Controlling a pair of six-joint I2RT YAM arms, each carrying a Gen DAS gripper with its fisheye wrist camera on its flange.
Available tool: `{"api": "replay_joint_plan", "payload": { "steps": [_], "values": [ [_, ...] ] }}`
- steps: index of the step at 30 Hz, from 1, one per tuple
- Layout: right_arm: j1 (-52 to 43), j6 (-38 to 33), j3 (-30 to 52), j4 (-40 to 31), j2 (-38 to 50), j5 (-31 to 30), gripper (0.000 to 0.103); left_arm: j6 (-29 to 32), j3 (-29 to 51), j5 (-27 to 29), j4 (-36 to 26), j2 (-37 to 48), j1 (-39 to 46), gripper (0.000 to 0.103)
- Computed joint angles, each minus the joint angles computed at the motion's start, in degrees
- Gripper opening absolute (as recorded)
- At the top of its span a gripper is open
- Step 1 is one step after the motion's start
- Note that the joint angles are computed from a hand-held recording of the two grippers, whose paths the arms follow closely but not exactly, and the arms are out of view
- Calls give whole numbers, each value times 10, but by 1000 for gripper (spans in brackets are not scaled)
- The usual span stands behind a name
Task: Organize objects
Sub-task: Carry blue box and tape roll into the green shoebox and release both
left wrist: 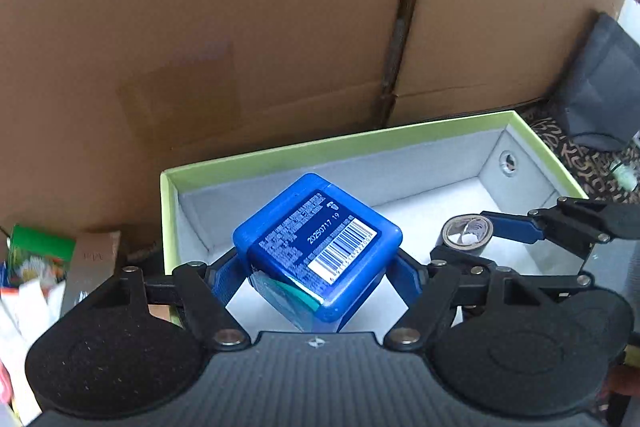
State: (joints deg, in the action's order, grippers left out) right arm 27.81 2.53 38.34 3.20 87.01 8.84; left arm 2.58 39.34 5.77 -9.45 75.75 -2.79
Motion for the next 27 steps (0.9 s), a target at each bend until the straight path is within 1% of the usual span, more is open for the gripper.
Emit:
{"api": "replay_joint_plan", "payload": {
  "steps": [2, 4, 5, 6, 8, 10, 11, 12, 14, 15, 18, 20, 21, 22, 23, 24, 25, 26, 27],
  "values": [
    [2, 1, 5, 1, 13, 5, 45, 2, -7, -3, 18, 0, -4, 79],
    [6, 4, 1, 3, 13, 9, 58, -7, -5, 4, 17, 3, -4, 91],
    [10, 8, 1, 5, 15, 13, 69, -11, -5, 9, 17, 2, -3, 92],
    [11, 10, -9, 12, 5, 16, 72, -14, -7, 14, 20, 0, -2, 92],
    [17, 9, -16, 15, -6, 12, 74, -22, -8, 23, 17, -5, 0, 92],
    [14, 5, -39, 15, -38, 0, 80, -36, -10, 35, 11, -19, 6, 92],
    [23, 9, -43, 16, -47, 2, 90, -42, -13, 42, 10, -29, 10, 92],
    [36, 16, -46, 18, -56, 17, 95, -48, -19, 45, 9, -46, 11, 92],
    [36, 6, -72, 27, -95, 24, 99, -58, -35, 47, 6, -86, 12, 93],
    [42, 6, -88, 29, -119, 29, 102, -59, -41, 50, 0, -108, 17, 94],
    [71, 17, -110, 19, -173, 56, 103, -64, -63, 60, -23, -175, 31, 96],
    [100, 33, -122, 5, -208, 84, 103, -86, -76, 60, -36, -217, 27, 97],
    [114, 40, -134, -13, -241, 99, 103, -94, -87, 69, -46, -244, 33, 98],
    [126, 48, -148, -48, -290, 116, 103, -89, -97, 92, -72, -283, 57, 98],
    [143, 52, -155, -56, -311, 126, 103, -92, -106, 101, -85, -311, 65, 99],
    [162, 60, -161, -71, -333, 142, 103, -99, -117, 100, -88, -332, 62, 99],
    [184, 71, -176, -104, -382, 160, 103, -99, -128, 103, -98, -361, 64, 100],
    [205, 80, -181, -116, -403, 172, 103, -90, -139, 116, -114, -396, 76, 100],
    [198, 77, -182, -120, -417, 168, 103, -71, -141, 146, -149, -434, 111, 100]
  ]
}}
